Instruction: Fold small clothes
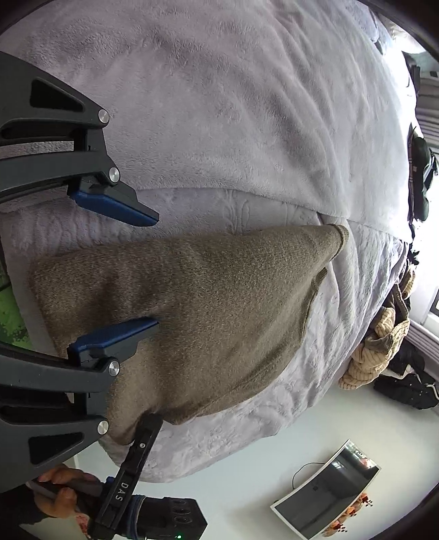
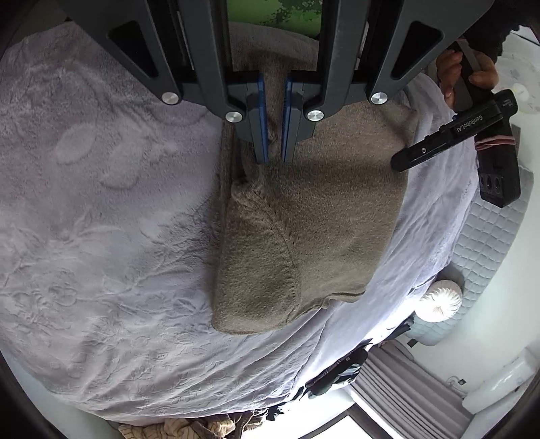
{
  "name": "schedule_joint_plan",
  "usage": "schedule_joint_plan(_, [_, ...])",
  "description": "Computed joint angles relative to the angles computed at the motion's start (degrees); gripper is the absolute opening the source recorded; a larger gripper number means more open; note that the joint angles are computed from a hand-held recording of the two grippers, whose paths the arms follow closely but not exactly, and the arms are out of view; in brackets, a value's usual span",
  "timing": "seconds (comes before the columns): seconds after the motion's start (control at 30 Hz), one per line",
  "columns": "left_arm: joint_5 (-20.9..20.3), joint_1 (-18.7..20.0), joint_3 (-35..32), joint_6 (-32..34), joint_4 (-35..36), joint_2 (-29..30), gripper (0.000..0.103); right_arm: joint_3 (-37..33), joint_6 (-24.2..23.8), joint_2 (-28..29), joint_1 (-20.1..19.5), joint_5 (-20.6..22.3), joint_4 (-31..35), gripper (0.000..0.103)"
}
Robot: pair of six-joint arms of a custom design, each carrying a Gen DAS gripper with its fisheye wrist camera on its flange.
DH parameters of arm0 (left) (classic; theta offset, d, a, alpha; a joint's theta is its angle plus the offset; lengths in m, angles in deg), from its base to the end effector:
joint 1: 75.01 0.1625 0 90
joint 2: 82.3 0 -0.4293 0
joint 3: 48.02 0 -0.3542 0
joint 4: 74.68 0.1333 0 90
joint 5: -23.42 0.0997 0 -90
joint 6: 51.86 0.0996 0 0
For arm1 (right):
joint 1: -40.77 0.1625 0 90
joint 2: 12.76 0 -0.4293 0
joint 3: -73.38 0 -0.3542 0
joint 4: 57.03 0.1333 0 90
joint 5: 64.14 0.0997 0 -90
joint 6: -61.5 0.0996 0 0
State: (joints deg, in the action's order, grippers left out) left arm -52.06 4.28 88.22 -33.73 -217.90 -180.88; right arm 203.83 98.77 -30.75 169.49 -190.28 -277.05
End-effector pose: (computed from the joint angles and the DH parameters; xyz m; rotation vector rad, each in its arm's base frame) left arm 0.0927 -0.3618 0.3044 0.6616 2.7724 -0.3651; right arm 0.3036 -0.2595 -0.0788 -0.1017 -2.6974 0.8696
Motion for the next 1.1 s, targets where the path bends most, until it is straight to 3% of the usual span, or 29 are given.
schedule_joint_plan(0.13, [2.0,-1.4,1.0,0.6,-0.3,-1.4,0.058,0.6,2.2,-0.3,1.1,-0.9,0.5,0.006])
schedule_joint_plan(0.6, [6.5,-4.9,1.9,-0.2,1.5,-5.3,0.058,-1.2,9.6,-4.8,4.8,-3.9,12.9,0.011])
schedule_joint_plan(1.1, [10.3,-9.8,1.1,-4.1,3.0,-6.9,0.058,-6.3,12.8,-10.1,6.6,-6.9,30.0,0.013])
